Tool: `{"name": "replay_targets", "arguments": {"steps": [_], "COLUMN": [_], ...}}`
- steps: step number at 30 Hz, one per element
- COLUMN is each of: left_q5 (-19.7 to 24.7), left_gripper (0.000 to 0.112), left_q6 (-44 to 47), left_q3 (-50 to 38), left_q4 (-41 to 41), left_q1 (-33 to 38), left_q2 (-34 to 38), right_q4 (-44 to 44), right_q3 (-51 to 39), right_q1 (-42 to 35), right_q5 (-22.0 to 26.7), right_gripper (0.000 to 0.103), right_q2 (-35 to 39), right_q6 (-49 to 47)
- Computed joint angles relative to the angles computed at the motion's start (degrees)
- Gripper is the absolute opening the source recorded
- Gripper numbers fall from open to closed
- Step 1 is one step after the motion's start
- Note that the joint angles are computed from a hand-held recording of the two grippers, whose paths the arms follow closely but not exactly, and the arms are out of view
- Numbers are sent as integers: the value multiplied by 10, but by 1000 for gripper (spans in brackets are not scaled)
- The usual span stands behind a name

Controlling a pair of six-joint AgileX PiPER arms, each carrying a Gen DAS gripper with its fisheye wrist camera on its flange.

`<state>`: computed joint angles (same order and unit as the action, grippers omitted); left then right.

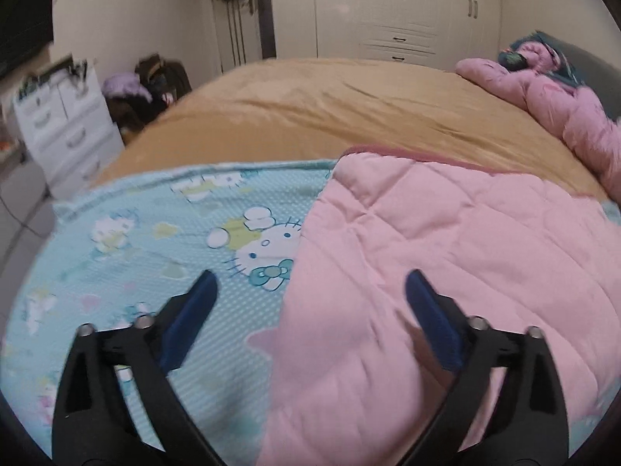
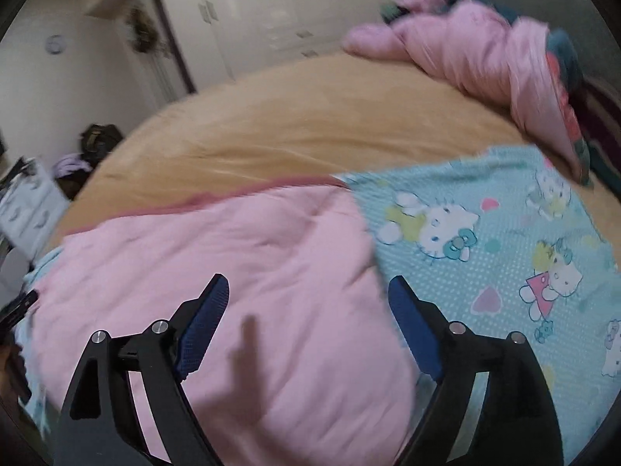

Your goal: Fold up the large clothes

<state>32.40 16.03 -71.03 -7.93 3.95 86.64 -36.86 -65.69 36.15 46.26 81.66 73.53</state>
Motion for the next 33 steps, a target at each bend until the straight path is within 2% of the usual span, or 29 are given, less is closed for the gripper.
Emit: {"name": "replay_targets", "arguments": {"steps": [2,4,8,10,13,15,18,22,25,29,33], "left_q5": [15,39,65,65,62,54,66,29,-13,-41,-57], "left_gripper": [94,94,94,94,94,94,94,95,95,95,95], "left_q6": [30,42,-14,-78,-136,-205,-286,-258,-198,-110,-105], "left_q3": [27,40,74,94,123,140,148,179,207,226,243], "left_q4": [-26,-40,-4,43,64,123,202,153,87,5,3], "left_q1": [-8,-21,-91,-140,-193,-241,-281,-255,-226,-198,-200], "left_q2": [-49,-83,-135,-154,-169,-164,-134,-120,-113,-107,-118], "right_q4": [-13,-44,-42,-42,-27,-5,36,65,62,15,-21], "right_q3": [-10,-28,-90,-112,-112,-106,-113,-135,-125,-96,-83], "right_q1": [54,129,220,236,246,238,227,221,215,224,243], "right_q5": [20,56,120,134,121,104,115,132,112,85,89], "right_gripper": [95,96,96,96,96,96,99,99,99,99,99], "right_q2": [-11,-6,49,72,85,87,108,149,164,173,174], "right_q6": [7,31,3,4,28,37,37,28,56,127,173]}}
